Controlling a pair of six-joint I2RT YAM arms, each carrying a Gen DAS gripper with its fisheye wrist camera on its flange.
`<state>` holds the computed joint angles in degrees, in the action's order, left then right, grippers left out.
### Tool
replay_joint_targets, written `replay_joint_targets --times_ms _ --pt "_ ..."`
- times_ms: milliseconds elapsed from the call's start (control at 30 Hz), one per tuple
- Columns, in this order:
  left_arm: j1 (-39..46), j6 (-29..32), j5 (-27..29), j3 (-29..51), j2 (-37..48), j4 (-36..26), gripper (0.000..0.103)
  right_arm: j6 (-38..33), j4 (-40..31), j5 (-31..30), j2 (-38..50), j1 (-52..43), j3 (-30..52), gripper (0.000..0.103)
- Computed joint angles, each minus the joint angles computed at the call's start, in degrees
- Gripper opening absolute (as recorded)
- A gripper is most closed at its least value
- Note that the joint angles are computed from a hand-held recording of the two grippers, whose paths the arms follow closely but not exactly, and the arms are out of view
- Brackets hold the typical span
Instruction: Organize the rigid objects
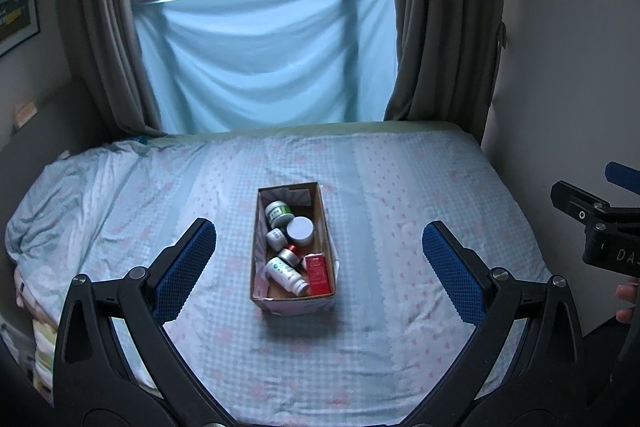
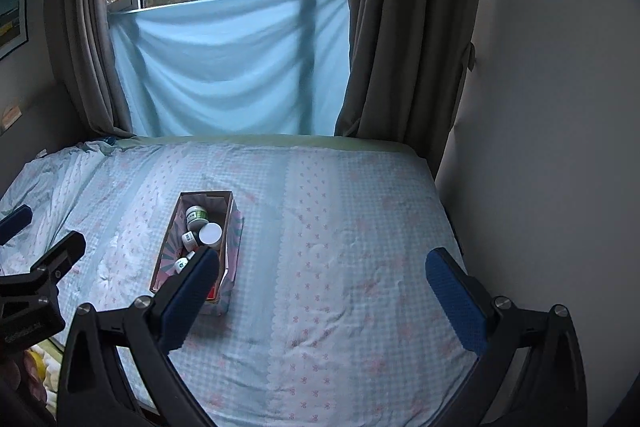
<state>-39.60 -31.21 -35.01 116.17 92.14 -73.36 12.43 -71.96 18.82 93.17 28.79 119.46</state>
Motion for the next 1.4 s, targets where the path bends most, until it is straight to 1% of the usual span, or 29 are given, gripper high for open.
replay_joint_targets --times_ms 500,1067,1400 --pt "0.6 1.1 0.3 -0.8 -0.3 1.5 0.103 1.4 -0.4 0.3 1.1 0.2 1.3 0.103" --pt "-0.4 1.7 -2.1 -1.5 -1.2 3.1 0.103 3.6 -0.2 1.5 0.8 1.2 1.4 0.103" --pt "-0.2 1.8 -1.9 -1.5 -1.5 3.3 0.103 4.4 -0.8 2.5 1.3 1.9 2.1 0.103"
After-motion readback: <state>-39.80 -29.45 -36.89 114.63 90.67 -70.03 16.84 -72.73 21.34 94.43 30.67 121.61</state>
